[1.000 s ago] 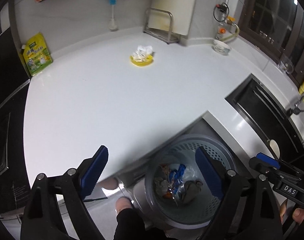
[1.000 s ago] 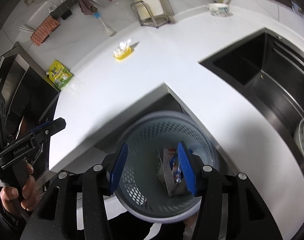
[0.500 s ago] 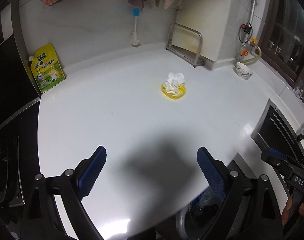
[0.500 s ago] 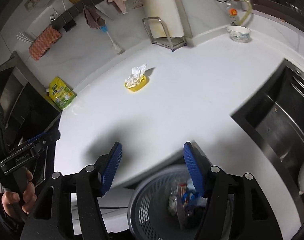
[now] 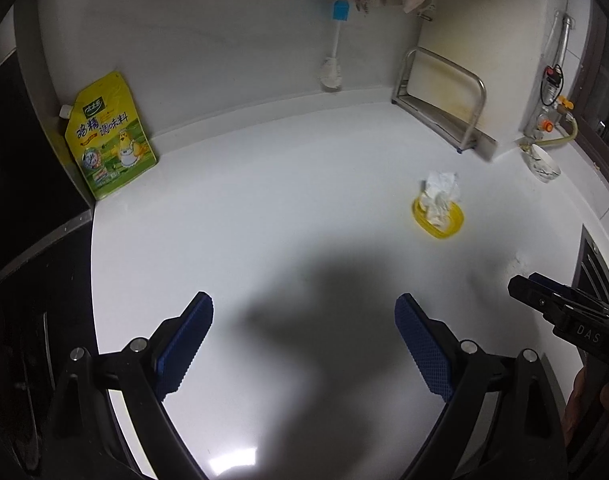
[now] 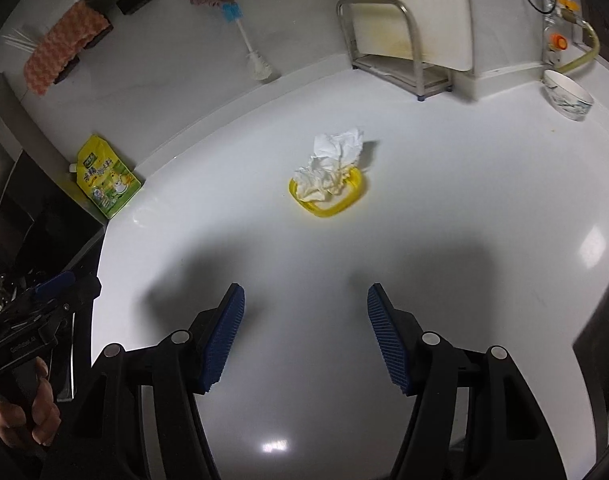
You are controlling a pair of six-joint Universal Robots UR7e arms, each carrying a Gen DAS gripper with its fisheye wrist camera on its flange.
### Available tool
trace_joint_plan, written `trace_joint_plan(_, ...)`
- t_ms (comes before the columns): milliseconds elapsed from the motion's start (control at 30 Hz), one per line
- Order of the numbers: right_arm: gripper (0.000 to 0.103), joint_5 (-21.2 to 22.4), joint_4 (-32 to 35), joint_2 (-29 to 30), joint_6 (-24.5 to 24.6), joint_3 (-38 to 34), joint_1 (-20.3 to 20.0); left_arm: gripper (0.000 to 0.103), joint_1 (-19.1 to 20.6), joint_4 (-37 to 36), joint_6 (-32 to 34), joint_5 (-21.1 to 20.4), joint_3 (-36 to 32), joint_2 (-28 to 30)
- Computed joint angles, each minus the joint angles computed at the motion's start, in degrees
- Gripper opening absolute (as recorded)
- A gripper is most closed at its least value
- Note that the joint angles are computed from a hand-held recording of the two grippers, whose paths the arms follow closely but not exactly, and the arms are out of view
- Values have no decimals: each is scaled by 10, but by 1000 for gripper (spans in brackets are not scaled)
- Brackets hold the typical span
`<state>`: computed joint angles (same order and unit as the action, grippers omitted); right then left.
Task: Collect trash
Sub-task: 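Move both tools to the yellow container holding white tissue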
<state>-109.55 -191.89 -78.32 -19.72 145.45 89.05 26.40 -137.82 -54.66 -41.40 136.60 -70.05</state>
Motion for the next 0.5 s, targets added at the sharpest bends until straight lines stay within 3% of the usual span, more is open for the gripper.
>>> trace_joint_plan(233,61,-24,-9,67,-10,-66,8,91,74,-110,146,-1,-43,61)
trace_joint_plan(500,61,-53,-33,135,-23,-127,11,91,126,-182,248,-17,-95,128)
